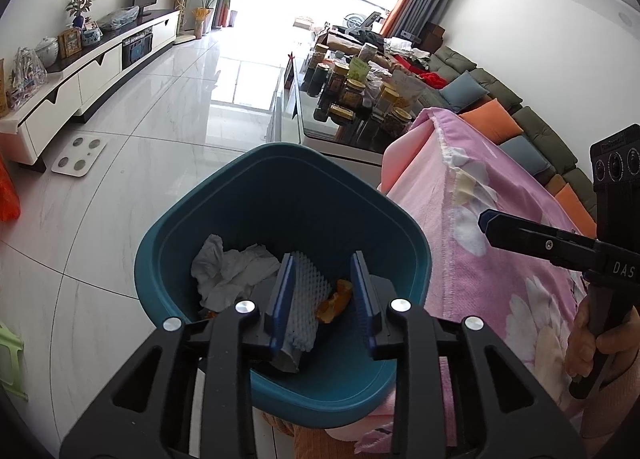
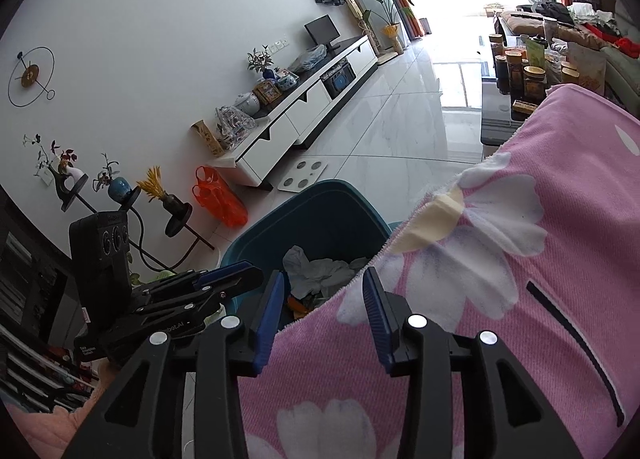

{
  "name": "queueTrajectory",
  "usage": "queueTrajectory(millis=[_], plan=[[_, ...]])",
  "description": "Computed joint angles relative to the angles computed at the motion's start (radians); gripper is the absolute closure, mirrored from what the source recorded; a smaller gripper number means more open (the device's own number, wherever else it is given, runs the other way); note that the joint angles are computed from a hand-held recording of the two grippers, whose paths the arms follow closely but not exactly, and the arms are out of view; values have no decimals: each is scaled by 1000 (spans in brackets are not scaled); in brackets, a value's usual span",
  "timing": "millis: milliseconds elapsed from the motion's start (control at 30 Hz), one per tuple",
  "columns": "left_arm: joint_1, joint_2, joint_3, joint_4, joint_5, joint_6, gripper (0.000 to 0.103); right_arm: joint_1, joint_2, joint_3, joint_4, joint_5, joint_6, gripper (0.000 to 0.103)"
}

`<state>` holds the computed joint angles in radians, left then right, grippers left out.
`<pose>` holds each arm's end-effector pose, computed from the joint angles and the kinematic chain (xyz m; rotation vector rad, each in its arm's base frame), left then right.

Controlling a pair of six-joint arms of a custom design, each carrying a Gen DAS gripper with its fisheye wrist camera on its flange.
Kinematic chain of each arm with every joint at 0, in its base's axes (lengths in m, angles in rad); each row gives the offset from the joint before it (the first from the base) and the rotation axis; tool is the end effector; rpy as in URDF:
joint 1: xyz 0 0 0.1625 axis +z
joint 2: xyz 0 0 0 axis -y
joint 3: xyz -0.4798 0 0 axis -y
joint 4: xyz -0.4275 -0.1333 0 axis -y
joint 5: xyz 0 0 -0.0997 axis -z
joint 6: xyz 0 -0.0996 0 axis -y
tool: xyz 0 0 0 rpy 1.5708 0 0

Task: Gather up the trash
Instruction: 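Open the left tool dropping its peel while the right tool drops its peel, then move both tools back over the gold foil bag and green packet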

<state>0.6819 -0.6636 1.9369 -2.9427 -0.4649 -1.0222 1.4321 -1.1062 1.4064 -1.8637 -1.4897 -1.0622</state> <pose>-0.3311 -0.5551 0.0147 -0.2223 2.2825 -1.2206 0.0401 -0.7349 0.3650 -1.3673 2.7487 -0.0611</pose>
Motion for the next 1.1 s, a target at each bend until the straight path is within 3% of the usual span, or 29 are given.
queueTrajectory(millis=[233,467,833,1100], plan=[[-46,60,-52,-161,17,209,46,-47,-49,-18,18,66,-35,56],[-64,160,-186,-287,-75,471,36,-118,-91,-54,-18,112,-29,53],[-42,335,-495,-190,-308,681,35,-249,-117,-149,-135,168,60,53],[-34,469,-749,-46,-417,784,35,-312,-105,-216,-223,189,125,53]])
